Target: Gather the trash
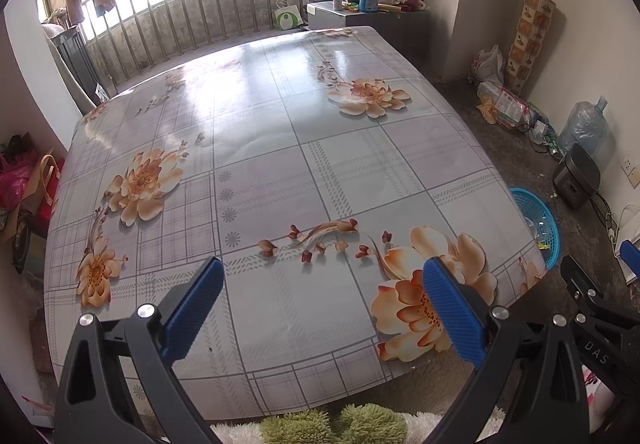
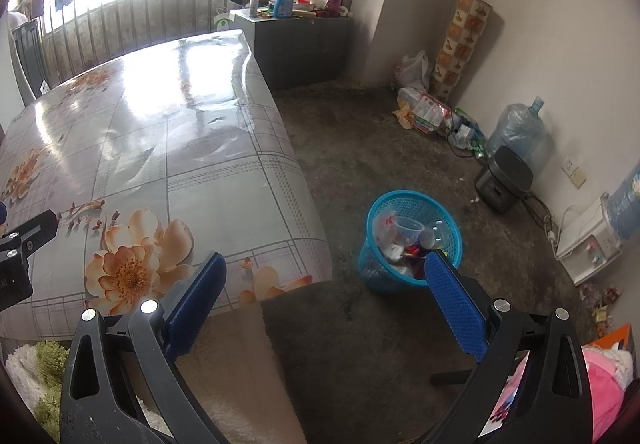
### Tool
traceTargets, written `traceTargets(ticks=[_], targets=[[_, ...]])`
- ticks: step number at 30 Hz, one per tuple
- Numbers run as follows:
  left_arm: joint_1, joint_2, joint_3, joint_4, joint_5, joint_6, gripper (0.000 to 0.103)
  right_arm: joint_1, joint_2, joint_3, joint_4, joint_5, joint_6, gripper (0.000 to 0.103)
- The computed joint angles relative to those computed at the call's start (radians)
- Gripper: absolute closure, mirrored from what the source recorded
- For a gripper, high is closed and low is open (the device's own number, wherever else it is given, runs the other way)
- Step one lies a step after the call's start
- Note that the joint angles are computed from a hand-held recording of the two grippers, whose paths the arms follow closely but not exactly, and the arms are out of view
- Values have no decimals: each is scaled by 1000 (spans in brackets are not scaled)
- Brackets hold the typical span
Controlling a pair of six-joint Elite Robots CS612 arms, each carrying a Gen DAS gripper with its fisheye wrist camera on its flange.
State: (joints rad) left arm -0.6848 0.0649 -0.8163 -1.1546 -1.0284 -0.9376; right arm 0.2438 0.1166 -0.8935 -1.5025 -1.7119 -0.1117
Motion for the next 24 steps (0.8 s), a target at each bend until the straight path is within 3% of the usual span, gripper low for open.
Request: traceTargets(ticks=[11,24], targets=[[2,8,-19,-4,-22,28,5,8,-1,-10,-2,9,-4,8],[-5,-4,3,-8,-9,71,5,-10,22,-55,18,66,31,8]])
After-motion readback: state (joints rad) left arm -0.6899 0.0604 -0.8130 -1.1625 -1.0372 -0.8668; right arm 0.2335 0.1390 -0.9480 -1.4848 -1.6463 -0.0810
